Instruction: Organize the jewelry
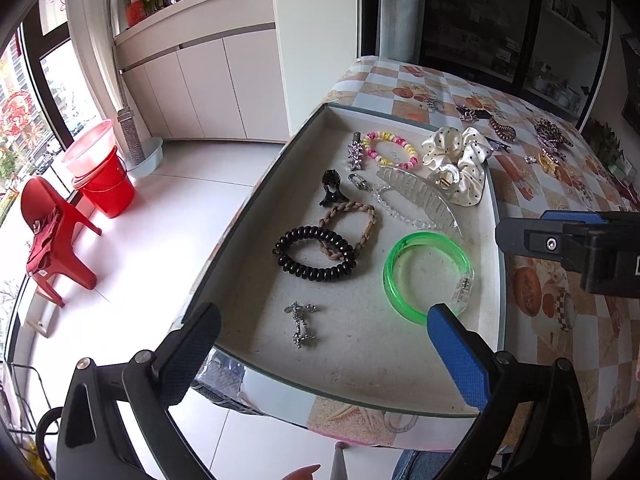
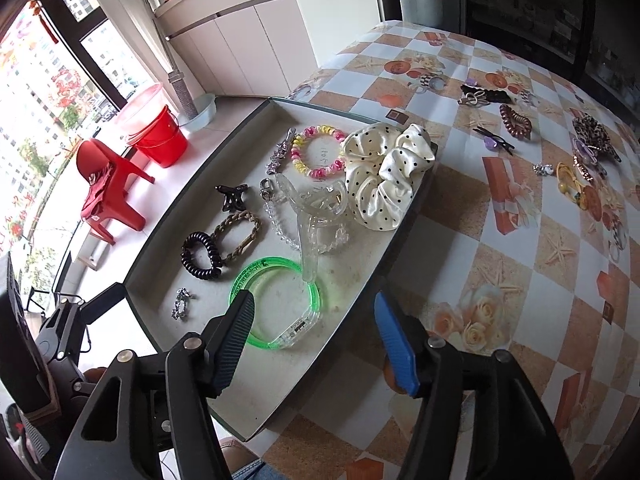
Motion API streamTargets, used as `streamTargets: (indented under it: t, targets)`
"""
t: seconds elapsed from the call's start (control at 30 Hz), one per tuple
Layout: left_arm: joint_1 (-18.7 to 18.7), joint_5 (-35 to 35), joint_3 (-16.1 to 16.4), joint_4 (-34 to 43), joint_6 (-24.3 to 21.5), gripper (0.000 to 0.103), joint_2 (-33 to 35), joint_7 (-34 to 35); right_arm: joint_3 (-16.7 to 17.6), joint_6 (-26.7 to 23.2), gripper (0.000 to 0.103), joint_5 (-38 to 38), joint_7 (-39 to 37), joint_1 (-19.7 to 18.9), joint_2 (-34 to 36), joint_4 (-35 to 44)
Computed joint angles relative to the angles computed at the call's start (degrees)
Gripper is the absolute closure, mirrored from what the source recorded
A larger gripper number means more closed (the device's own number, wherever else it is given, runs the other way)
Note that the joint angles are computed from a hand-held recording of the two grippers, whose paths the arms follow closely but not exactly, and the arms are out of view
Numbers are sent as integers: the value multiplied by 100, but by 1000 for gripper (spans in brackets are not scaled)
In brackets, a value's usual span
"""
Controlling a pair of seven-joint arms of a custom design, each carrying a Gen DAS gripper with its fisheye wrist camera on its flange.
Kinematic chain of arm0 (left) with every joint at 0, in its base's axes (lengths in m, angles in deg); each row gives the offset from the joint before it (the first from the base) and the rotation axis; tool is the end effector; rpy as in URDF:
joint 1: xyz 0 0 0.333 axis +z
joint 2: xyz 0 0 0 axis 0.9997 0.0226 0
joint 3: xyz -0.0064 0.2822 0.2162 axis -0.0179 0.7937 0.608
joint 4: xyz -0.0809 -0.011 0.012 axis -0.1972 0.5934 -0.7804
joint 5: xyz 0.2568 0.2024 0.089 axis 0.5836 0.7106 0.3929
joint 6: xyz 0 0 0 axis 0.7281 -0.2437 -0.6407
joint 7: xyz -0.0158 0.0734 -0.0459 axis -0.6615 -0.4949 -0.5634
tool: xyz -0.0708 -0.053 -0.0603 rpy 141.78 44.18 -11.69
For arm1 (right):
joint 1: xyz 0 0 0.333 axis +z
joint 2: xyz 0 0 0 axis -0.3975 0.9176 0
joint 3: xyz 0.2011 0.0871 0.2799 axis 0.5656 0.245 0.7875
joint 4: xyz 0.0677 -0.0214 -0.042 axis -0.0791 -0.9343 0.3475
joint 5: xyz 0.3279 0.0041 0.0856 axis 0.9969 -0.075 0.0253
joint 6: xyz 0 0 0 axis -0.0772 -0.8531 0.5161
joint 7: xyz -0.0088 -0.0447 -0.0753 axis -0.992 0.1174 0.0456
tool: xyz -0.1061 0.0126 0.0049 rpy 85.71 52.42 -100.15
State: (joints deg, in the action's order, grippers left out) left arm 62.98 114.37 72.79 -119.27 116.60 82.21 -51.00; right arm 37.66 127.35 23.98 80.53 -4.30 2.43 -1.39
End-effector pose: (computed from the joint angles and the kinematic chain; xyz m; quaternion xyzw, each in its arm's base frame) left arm 0.6125 -0.3516 0.4959 -0.7120 0.6338 -0.1828 0.2406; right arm 0.7011 0.2810 0.5316 -0.7910 0.5582 -0.0232 0.2493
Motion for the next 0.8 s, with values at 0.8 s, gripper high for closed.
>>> streamTargets:
  t: [0.8]
  targets:
    - [-38,833,-351,-1423,-575,0,-1394,-1820,-253,2545,0,-820,502,363,-2073,-3305]
